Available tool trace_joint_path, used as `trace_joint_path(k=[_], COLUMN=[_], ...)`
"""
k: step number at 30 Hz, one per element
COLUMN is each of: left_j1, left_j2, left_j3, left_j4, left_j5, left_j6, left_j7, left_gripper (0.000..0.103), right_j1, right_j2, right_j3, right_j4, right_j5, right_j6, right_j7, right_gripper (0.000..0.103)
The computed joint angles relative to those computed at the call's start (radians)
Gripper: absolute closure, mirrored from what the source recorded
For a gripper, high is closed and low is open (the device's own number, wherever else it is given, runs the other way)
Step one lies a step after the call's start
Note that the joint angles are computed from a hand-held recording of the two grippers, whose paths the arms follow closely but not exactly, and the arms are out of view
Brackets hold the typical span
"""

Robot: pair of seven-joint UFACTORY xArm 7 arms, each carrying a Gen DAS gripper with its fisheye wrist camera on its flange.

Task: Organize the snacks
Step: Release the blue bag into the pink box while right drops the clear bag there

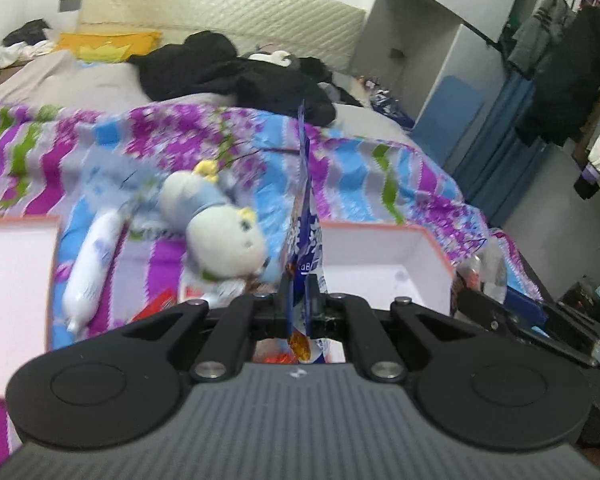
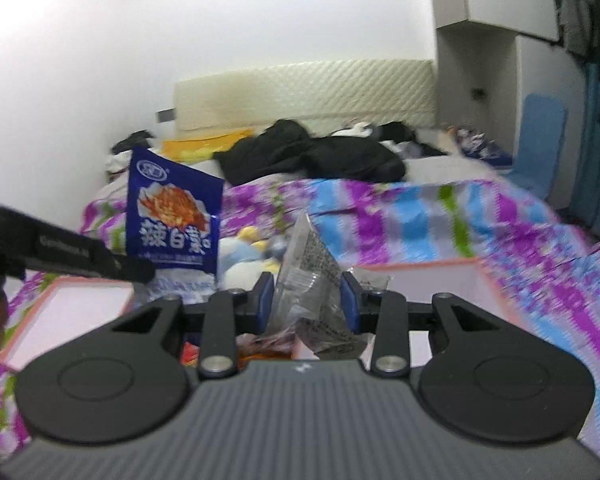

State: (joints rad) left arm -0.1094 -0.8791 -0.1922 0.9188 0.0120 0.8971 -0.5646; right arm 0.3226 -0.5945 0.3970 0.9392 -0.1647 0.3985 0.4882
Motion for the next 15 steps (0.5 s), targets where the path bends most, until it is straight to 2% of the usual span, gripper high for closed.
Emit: trace_joint_path(k=[4,6,9,12,15], left_j1=[0.001,-0.004,-0.029,-0.048,-0.088], left_j2=[0.174,0.277,0.412,0.517,0.601], left_j3=[-0.024,-0.043,-0.046,-0.053,-0.019], left_j4=[0.112,0.186,0.276,0.323,0.36], left_j5=[0.02,0.041,0.05,0.089,0.04], left_j6=[-0.06,-0.056,-0.041,-0.037,-0.007], left_j7=[0.022,0.037,0.047,0.039,0.037], left_gripper=[0.097,0.097,0.097,0.097,0.097], right_j1=[-0.05,-0.069,-0.051,-0.052,-0.044], right_j2=[0.054,0.093,0.144,0.203,0.25], right_j3=[-0.025,-0.033,-0.074,-0.094,-0.116], right_j4=[0.031,0.053,0.068,0.088,0.093], right_j5=[-0.023,-0.032,-0.014,-0.024,-0.027], right_j6=[0.02,0.049,0.093,0.15,0.19], right_j7=[-0.011,-0.008,-0.037,-0.06,-0.085], right_gripper=[0.064,0.064,0.064,0.064,0.064])
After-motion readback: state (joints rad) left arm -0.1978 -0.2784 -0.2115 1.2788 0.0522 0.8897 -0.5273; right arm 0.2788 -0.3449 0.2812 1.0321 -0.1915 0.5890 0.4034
